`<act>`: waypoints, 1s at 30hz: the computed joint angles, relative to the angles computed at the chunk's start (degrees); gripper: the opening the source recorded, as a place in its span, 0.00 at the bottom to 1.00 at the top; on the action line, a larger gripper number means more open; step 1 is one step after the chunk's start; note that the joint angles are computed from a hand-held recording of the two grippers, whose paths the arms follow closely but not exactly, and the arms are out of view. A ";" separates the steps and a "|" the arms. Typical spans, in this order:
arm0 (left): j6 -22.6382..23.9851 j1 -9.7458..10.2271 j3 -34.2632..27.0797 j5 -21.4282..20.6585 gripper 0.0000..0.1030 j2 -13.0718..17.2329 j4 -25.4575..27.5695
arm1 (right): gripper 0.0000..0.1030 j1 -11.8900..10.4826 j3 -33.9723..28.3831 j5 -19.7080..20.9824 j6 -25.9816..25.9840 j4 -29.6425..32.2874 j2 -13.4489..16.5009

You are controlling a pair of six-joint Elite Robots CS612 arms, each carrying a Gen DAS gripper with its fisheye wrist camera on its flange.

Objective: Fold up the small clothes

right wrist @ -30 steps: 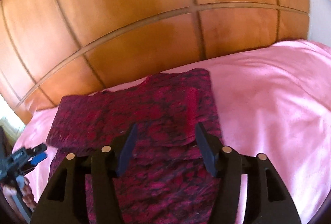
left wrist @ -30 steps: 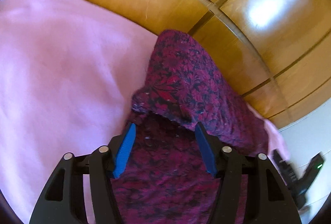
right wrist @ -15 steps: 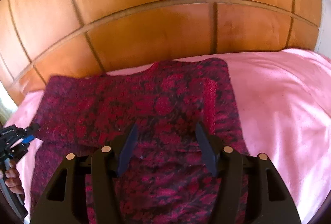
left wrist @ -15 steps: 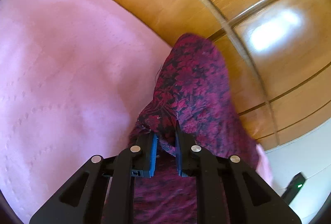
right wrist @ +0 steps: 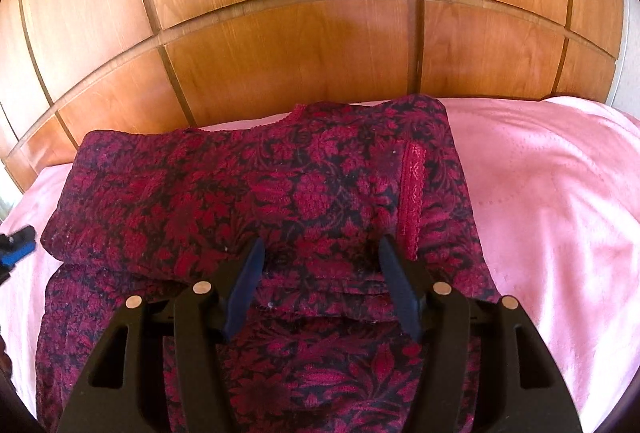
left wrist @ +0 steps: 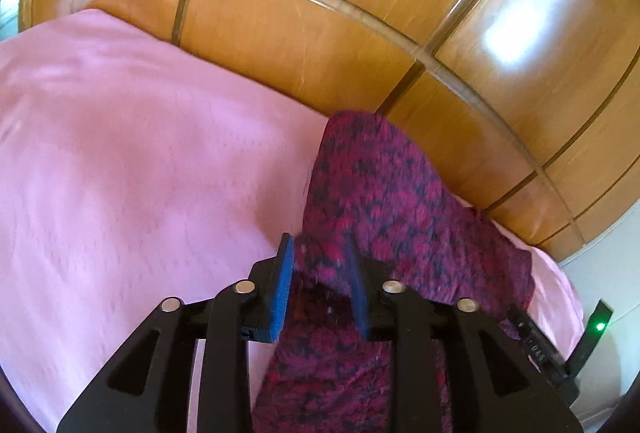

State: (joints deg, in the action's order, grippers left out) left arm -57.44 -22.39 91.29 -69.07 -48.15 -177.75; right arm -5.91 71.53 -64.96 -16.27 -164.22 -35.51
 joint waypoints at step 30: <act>7.23 -0.26 -13.98 12.31 0.36 6.50 18.35 | 0.62 1.19 -1.16 -3.17 -1.79 -2.49 1.34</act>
State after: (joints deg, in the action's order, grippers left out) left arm -50.21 -22.65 77.31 -56.76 -41.66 -159.39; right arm -4.72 70.37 -68.13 -18.06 -166.72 -34.17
